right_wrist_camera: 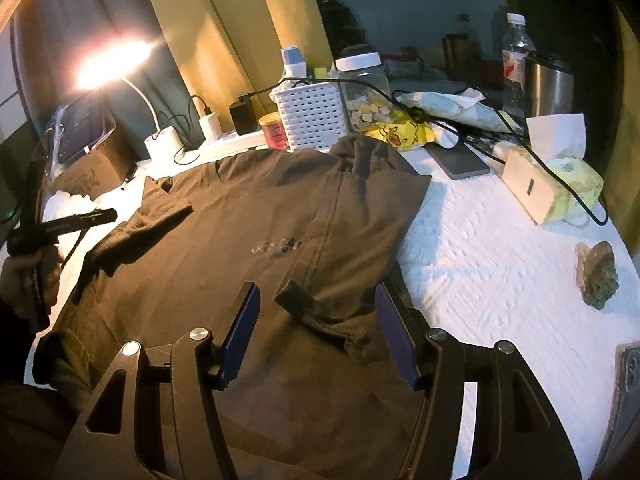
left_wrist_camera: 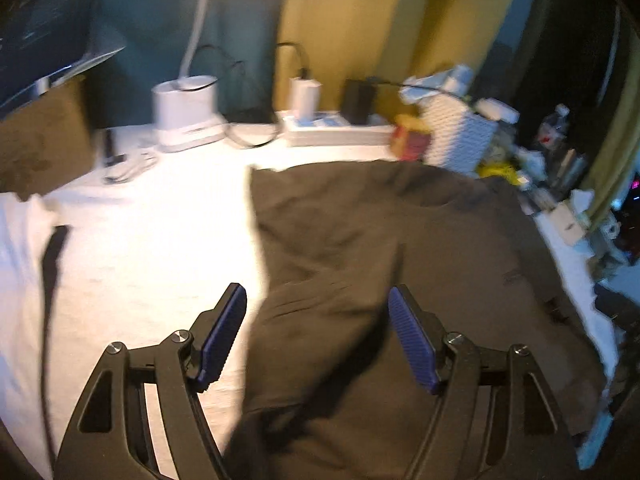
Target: Fold small clothes
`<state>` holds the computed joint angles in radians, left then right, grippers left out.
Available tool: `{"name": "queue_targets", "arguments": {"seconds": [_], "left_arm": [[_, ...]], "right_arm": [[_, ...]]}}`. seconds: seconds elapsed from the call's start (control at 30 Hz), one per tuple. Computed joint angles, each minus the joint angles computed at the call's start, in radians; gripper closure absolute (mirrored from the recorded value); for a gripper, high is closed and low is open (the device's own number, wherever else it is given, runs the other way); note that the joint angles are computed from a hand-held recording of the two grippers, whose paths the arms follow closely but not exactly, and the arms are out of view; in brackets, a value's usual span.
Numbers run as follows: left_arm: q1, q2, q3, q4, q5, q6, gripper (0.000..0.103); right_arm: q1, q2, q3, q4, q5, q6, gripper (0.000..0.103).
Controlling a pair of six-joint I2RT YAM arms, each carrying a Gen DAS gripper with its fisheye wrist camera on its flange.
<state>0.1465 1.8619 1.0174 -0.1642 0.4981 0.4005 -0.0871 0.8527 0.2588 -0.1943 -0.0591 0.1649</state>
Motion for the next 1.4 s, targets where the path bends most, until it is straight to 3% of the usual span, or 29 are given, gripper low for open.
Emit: {"name": "queue_targets", "arguments": {"seconds": [0.13,0.27,0.3,0.33,0.4,0.47,0.63,0.73,0.8,0.97,1.07,1.1,1.17,1.2,1.23,1.3,1.4], "left_arm": [[0.039,0.09,0.071,-0.071,0.004,0.005,0.03],[0.067,0.141,0.099,-0.113,0.084,0.027,0.031],[0.062,0.133,0.08,-0.083,0.072,0.024,0.046],[0.048,0.121,0.057,-0.051,0.038,0.032,0.074],[0.034,0.103,0.031,-0.025,0.01,0.043,0.092],[0.029,0.067,-0.009,0.016,0.017,0.056,0.099],[-0.018,-0.079,-0.176,0.207,-0.074,0.122,0.1],[-0.051,-0.134,-0.235,0.236,-0.082,0.17,0.1],[-0.07,-0.152,-0.253,0.225,-0.068,0.198,0.1],[-0.099,-0.11,-0.208,0.055,-0.007,0.276,0.098],[-0.117,-0.123,-0.231,0.076,-0.045,0.283,0.097],[-0.12,-0.125,-0.226,0.074,-0.048,0.286,0.094],[-0.124,-0.13,-0.211,0.054,-0.025,0.271,0.069],[-0.121,-0.129,-0.2,0.041,-0.006,0.26,0.046],[-0.119,-0.126,-0.189,0.034,0.017,0.242,0.036],[-0.119,-0.112,-0.168,0.025,0.044,0.221,0.036],[-0.169,-0.079,-0.179,0.12,-0.059,0.193,0.036]], "right_arm": [[0.028,0.055,0.009,0.04,0.014,0.012,0.039],[0.069,0.078,0.017,0.053,0.035,0.029,0.039],[0.084,0.08,0.019,0.051,0.047,0.036,0.039],[0.091,0.08,0.021,0.05,0.053,0.039,0.039],[0.102,0.072,0.023,0.041,0.064,0.044,0.039],[0.106,0.061,0.021,0.034,0.068,0.047,0.039],[0.116,0.049,0.018,0.022,0.083,0.052,0.039],[0.123,0.043,0.014,0.023,0.086,0.054,0.039],[0.128,0.038,0.012,0.022,0.088,0.058,0.039],[0.138,0.036,0.014,0.011,0.097,0.06,0.039],[0.135,0.03,0.012,0.001,0.097,0.061,0.039],[0.132,0.03,0.011,-0.002,0.096,0.06,0.039],[0.121,0.031,0.008,-0.004,0.093,0.056,0.039],[0.114,0.031,0.007,-0.006,0.094,0.053,0.039],[0.109,0.024,0.003,-0.009,0.093,0.05,0.039],[0.088,0.016,-0.006,-0.003,0.081,0.04,0.039],[0.056,0.023,-0.014,0.011,0.054,0.024,0.039]]}}
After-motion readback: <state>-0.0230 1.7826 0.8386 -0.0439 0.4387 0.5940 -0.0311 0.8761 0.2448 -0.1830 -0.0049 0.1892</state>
